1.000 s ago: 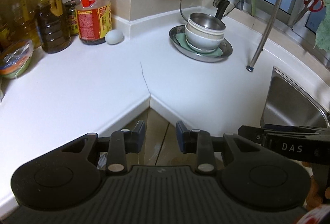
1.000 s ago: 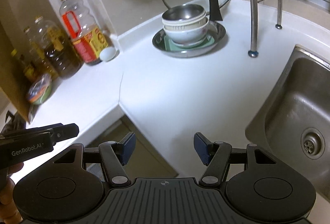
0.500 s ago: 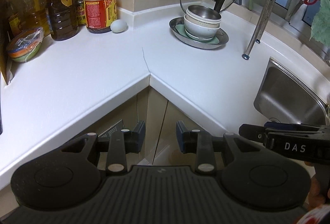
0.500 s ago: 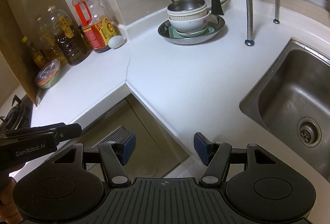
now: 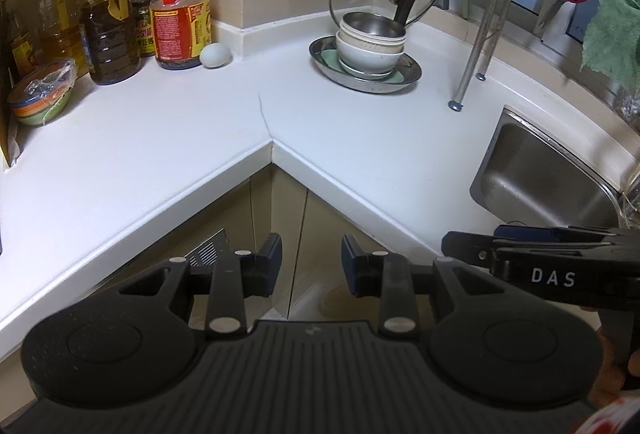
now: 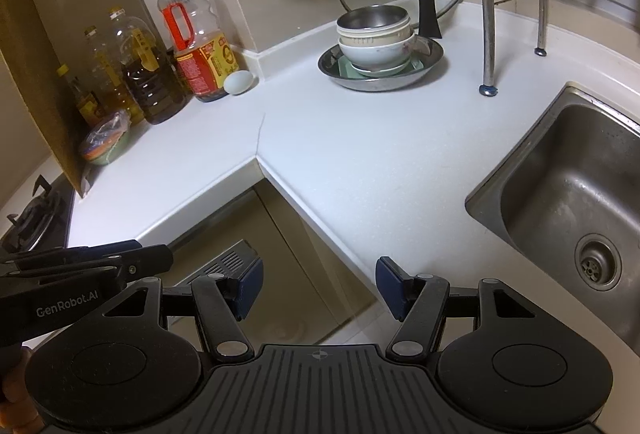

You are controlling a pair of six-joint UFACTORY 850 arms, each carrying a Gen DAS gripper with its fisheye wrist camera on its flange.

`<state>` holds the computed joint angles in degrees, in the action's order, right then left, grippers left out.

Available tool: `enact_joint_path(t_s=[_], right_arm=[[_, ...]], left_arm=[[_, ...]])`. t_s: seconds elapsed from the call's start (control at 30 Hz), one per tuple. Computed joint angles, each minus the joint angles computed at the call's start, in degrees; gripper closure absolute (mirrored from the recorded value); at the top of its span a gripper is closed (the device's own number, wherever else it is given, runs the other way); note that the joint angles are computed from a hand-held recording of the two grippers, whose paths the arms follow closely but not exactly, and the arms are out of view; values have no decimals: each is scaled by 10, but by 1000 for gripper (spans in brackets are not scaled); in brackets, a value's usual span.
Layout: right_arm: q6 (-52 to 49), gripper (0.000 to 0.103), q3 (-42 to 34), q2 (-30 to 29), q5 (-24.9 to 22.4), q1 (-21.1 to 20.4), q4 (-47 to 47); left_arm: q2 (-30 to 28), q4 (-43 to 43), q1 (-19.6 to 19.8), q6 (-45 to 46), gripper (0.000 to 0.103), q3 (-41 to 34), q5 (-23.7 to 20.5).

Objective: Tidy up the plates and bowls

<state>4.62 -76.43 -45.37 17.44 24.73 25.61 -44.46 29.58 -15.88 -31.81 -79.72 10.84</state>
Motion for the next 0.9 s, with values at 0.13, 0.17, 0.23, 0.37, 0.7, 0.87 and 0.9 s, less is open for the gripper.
enact_joint_path(t_s=[0.13,0.17,0.23,0.37,0.7,0.87,0.9], right_arm=[[5,40,2,1,3,0,-7],[3,40,2,0,3,0,-6],[2,41,1,0,3,1,-4],[1,40,1,0,2,1,-2],[1,40,1,0,3,1,-2],[0,40,0,0,2,1,-1],[-1,41,0,-1,2,1,0]], left_arm=[[0,32,-1,-27,74,0,5],[0,38,-1,-31,74,-1,6],[0,45,-2,-36,74,0,8],[-2,61,-2,-50,74,-4,7],[-4,74,-3,-66,74,-7,5],[-5,86,-1,-77,74,-8,5],[-5,88,-1,-80,74,-9,5]])
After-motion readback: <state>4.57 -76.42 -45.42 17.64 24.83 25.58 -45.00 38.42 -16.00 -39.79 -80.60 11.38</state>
